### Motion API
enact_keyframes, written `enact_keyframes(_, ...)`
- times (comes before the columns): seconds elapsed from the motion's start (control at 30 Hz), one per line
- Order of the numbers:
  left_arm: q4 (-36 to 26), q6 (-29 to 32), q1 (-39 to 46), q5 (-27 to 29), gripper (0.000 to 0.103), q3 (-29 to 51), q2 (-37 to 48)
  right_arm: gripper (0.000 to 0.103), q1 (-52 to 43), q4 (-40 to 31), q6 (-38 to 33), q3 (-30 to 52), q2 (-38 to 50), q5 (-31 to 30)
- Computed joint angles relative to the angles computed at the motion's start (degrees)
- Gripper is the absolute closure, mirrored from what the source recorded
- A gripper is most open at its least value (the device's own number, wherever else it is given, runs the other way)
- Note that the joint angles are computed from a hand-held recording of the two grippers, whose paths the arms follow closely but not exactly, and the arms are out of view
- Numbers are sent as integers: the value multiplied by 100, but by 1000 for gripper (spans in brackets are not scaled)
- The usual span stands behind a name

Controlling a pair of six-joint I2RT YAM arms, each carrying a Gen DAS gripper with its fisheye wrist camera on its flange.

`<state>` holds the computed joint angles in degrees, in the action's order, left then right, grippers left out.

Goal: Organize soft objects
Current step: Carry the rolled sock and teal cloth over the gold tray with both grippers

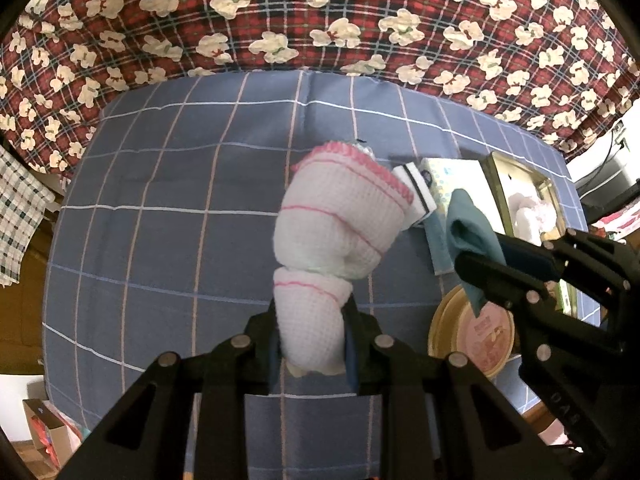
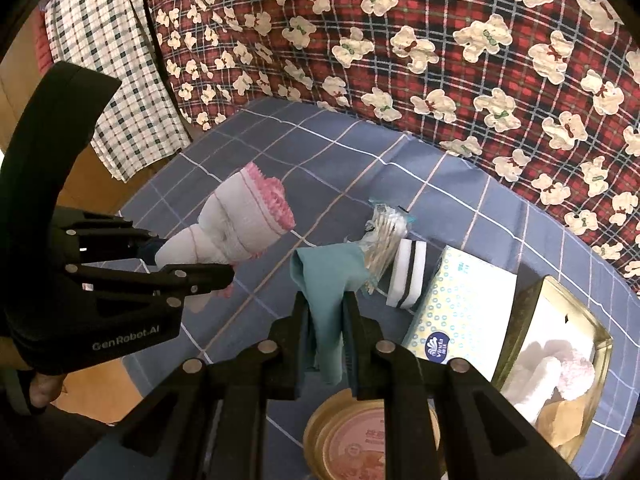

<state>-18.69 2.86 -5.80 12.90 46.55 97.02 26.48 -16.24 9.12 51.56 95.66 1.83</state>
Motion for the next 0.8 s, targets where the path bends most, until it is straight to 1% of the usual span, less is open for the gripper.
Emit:
enact_keyframes(0.47, -5, -230, -370, -128, 80, 125, -104, 86, -288, -4, -171, -184, -347, 0)
enact_keyframes(0.8, -86, -469, -778, -333, 80, 266, -67, 86, -635, 14, -296, -408, -603, -169)
